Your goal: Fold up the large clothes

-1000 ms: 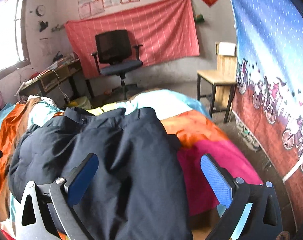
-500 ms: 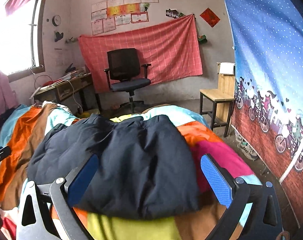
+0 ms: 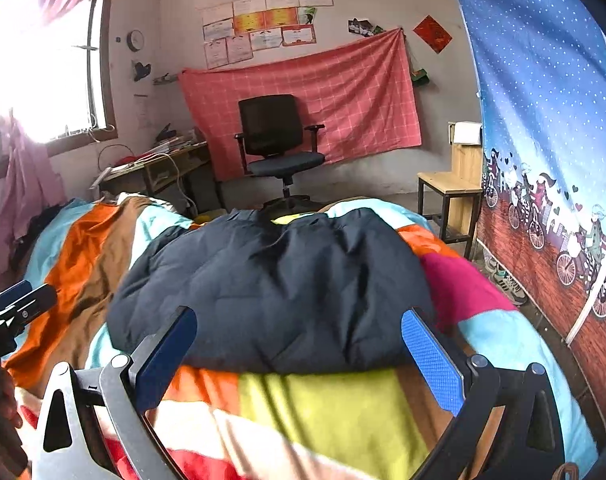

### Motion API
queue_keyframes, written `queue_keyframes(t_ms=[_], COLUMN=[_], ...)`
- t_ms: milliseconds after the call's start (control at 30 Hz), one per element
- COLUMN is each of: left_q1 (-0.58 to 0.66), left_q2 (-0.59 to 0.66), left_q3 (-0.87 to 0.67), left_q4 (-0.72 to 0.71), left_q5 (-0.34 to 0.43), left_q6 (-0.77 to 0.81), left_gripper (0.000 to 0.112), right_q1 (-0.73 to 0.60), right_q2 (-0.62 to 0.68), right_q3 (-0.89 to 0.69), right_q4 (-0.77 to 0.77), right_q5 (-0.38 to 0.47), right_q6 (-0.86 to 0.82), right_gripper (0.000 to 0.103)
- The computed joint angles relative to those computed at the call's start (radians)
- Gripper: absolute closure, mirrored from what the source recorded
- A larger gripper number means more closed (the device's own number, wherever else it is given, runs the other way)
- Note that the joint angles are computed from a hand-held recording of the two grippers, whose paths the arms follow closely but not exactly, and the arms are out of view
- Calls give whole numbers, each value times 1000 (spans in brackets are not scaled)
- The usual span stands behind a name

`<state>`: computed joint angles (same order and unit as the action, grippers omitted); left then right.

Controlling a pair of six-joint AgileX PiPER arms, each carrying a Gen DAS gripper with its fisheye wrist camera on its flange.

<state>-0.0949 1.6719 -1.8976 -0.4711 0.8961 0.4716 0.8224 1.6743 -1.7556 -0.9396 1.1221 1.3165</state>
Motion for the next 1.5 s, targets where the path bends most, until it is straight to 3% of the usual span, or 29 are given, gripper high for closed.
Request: queue_keyframes(t_ms=[200, 633, 1500], left_q1=[26, 14, 45], left_q2=[-111, -243, -252], left_q3=[162, 420, 478], left_q4=[-44, 6, 8], left_q5=[-45, -114, -121], left_q6=[45, 79, 94], left_gripper=[11, 11, 11], right_q1=[110, 178, 193], right_q2=[19, 10, 1], right_q3=[-15, 72, 162], right_q4=[-69, -72, -32], right_q5=[71, 66, 40], right_q6=[1, 51, 107], right_gripper=[0, 0, 0])
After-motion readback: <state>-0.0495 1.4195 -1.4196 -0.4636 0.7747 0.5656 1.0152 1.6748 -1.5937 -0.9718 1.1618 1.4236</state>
